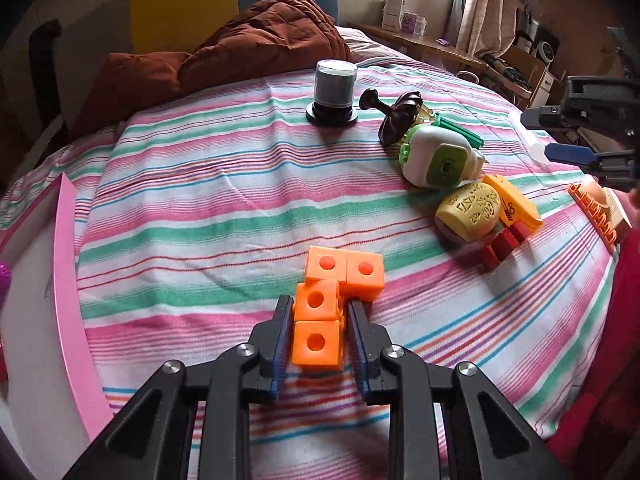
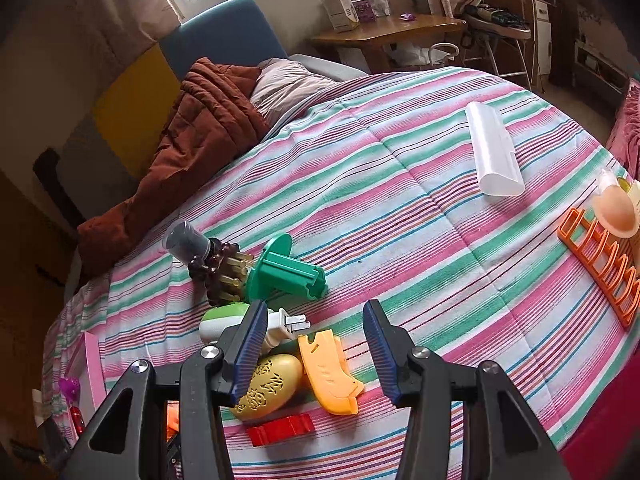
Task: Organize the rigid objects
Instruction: 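Carry the orange blocks toward the tray while the right gripper grasps the green-white device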
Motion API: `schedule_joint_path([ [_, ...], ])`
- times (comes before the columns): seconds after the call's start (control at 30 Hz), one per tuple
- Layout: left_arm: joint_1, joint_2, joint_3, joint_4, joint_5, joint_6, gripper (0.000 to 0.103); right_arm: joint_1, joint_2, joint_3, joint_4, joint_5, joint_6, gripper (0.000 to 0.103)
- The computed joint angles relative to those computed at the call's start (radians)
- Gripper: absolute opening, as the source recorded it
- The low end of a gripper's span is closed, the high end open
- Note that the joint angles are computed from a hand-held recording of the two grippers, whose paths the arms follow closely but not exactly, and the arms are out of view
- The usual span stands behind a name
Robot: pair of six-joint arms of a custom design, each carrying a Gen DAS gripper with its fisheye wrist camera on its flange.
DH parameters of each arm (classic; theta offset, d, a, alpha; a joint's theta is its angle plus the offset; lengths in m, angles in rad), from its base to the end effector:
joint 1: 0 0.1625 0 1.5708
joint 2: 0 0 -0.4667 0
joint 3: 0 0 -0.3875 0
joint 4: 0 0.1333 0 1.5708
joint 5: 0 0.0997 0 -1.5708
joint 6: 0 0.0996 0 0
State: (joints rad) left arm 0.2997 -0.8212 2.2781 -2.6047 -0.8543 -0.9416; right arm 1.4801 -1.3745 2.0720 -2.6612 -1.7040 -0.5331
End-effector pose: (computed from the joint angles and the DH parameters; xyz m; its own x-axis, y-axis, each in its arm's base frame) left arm -0.3446 -0.3145 0.0097 -0.6838 0.2532 -0.6843 0.5410 0.8053 -0.2426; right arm 0.0727 -0.5267 0.3183 -0.8887 -0.3466 0.3002 -0.4272 0.8637 -0.2674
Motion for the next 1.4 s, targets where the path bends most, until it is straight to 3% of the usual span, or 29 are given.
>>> schedule_joint_path([
  [0.17,-0.036,-0.017,0.045,-0.021,-0.002,-0.021,0.027,0.014,0.009,-0.001,0.043,-0.019,-0.021,0.05],
  [0.27,-0.045,-0.026,0.064,-0.04,-0.008,-0.024,0.027,0.036,0.012,0.022,0.018,-0.052,-0.059,0.06],
  [0.57,-0.071,-0.042,0.1,-0.064,-0.016,-0.024,0.027,0.078,0.028,0.046,-0.003,-0.111,-0.129,0.061],
  [0.67,-0.071,-0.045,0.109,-0.081,-0.019,-0.022,0.027,0.119,0.059,0.05,-0.039,-0.156,-0.213,0.061],
  [0.83,-0.077,-0.051,0.121,-0.094,-0.023,-0.028,0.027,0.204,0.144,0.039,-0.073,-0.304,-0.409,0.061],
  [0.93,-0.077,-0.052,0.126,-0.108,-0.027,-0.028,0.027,0.231,0.198,0.033,-0.109,-0.387,-0.48,0.061],
  [1.07,-0.071,-0.057,0.133,-0.123,-0.03,-0.022,0.027,0.238,0.248,0.008,-0.084,-0.446,-0.507,0.062],
  [1.4,-0.074,-0.057,0.14,-0.136,-0.03,-0.027,0.027,0.255,0.263,0.024,-0.098,-0.385,-0.451,0.055],
])
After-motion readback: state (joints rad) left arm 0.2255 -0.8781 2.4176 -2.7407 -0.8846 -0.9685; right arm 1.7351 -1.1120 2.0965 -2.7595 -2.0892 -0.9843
